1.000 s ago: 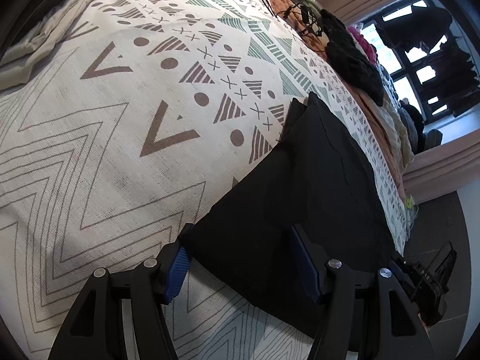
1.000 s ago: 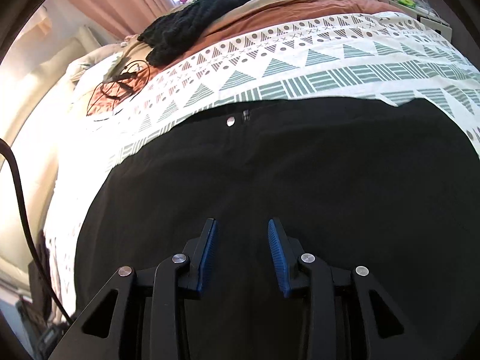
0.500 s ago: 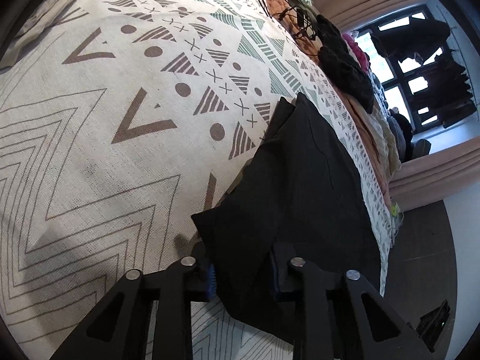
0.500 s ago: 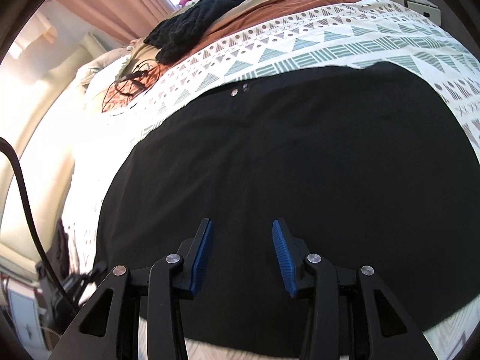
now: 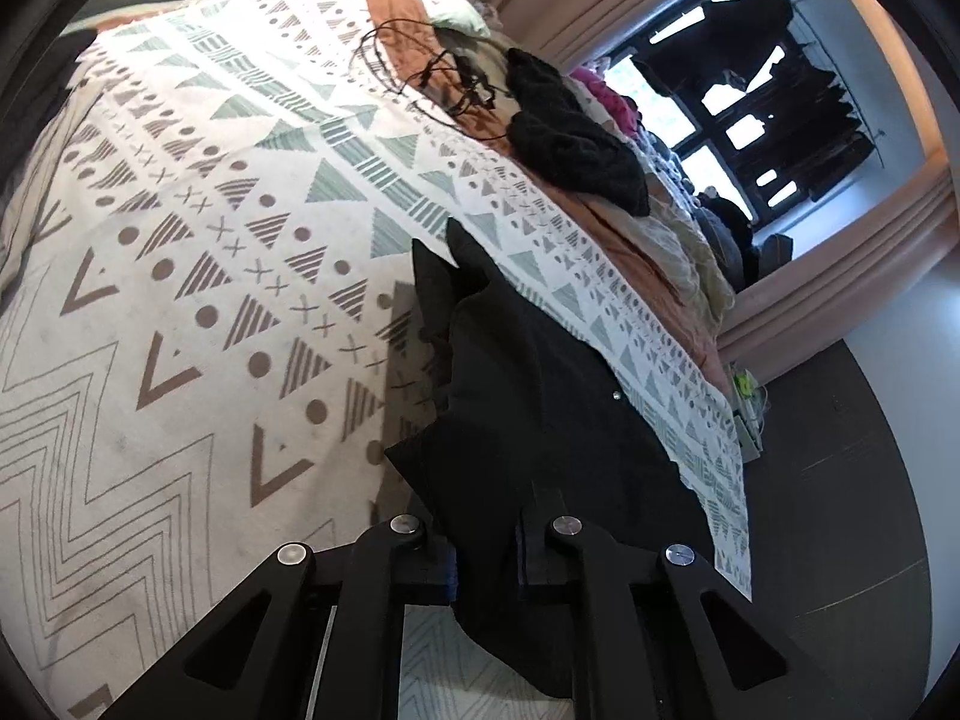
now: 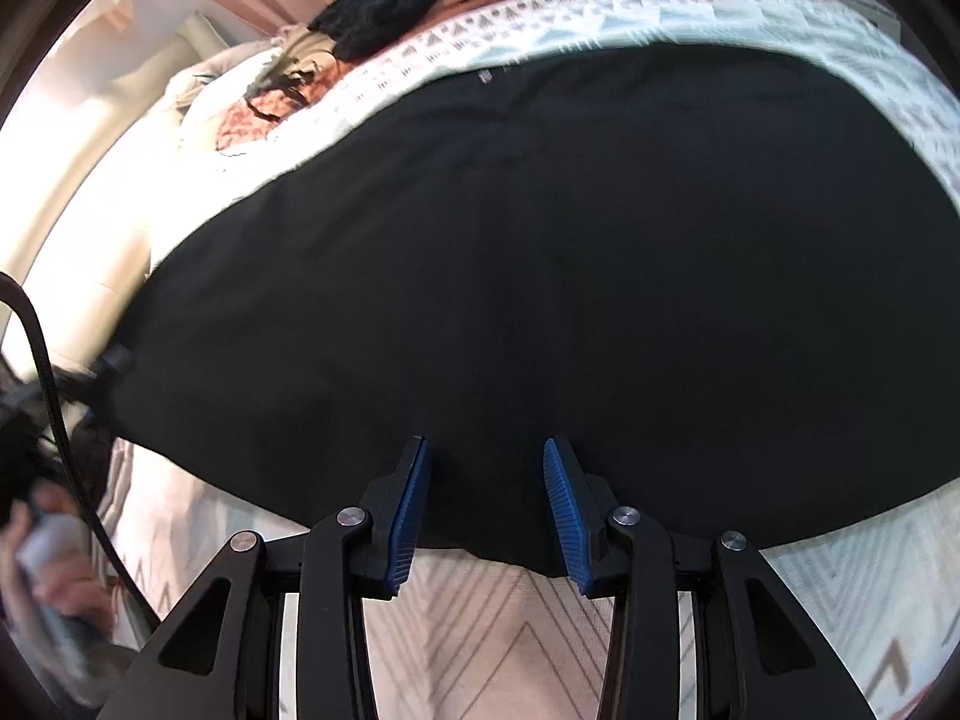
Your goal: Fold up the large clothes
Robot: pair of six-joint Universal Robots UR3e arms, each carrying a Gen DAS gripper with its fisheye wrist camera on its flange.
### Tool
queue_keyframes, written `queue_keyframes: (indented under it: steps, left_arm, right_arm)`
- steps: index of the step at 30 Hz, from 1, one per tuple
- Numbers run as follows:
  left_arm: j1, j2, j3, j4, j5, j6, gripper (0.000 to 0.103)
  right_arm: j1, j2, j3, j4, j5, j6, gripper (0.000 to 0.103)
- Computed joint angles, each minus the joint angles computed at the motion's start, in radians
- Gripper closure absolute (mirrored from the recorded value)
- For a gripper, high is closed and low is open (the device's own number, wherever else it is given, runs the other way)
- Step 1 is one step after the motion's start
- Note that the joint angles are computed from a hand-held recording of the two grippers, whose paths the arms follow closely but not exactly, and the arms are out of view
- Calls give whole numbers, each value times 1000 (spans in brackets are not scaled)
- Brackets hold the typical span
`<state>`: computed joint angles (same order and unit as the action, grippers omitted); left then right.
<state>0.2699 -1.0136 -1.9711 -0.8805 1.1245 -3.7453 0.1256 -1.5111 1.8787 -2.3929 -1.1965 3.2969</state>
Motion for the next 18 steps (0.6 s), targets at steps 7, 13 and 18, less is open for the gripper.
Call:
queue_keyframes:
  steps: [7, 13, 18]
  left_arm:
    - [-272, -261, 336, 57, 150, -100, 91]
    - [-444, -475, 629, 40, 242, -134, 92]
    - [-554, -660, 875, -5, 285, -130, 92]
  right_arm:
    - [-35, 43, -37, 28, 55, -31, 67]
    - [-146, -25, 17, 66, 204, -54, 67]
    - [-277, -138, 100, 68, 305, -69, 67]
